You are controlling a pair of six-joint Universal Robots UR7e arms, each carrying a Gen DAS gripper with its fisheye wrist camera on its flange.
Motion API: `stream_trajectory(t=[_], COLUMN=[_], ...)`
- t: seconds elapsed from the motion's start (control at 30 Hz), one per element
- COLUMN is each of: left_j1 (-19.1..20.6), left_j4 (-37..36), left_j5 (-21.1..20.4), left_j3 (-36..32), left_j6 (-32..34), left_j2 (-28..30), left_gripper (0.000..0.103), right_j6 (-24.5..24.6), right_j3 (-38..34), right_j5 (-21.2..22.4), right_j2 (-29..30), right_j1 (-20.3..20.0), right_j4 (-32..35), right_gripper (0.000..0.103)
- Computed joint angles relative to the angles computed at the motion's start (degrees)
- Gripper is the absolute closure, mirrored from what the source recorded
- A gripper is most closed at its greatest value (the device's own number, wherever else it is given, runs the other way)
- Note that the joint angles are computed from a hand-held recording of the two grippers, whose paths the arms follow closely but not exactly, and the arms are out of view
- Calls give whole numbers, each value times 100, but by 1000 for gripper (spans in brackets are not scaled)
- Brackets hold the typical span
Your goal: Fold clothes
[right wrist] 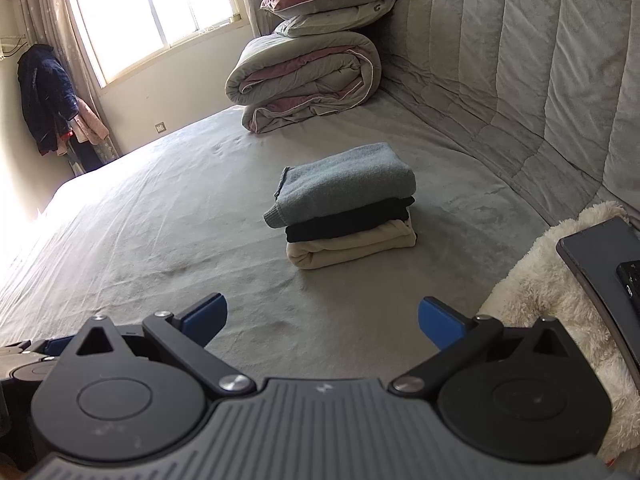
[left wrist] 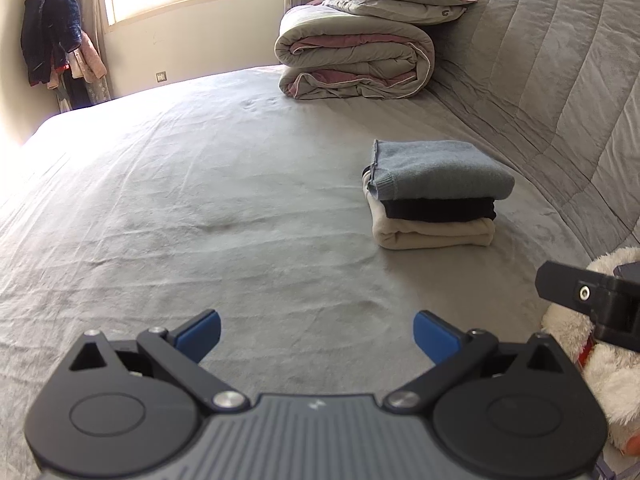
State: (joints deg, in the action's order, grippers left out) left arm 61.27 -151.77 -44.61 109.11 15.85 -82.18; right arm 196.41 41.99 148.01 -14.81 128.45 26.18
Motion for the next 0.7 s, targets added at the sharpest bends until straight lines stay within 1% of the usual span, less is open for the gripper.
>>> stream_trajectory(t=[0.4, 0.6, 0.7], left_j1=[-65, -76, -75], left_j4=[192, 284, 357], left_j5=[-26, -27, -82], left_j3=[238, 294, 313], left_j6=[-73, -150, -232], left_j2=[-357, -447, -508], left_gripper=[1, 1, 1], right_j6=[384, 609, 662], right_j3=[-362, -521, -541], right_j5=[240, 375, 453], right_j2=[313, 446, 472], right_j1=[159, 221, 253], right_j4=[701, 982, 1020], right_gripper=[0, 0, 0])
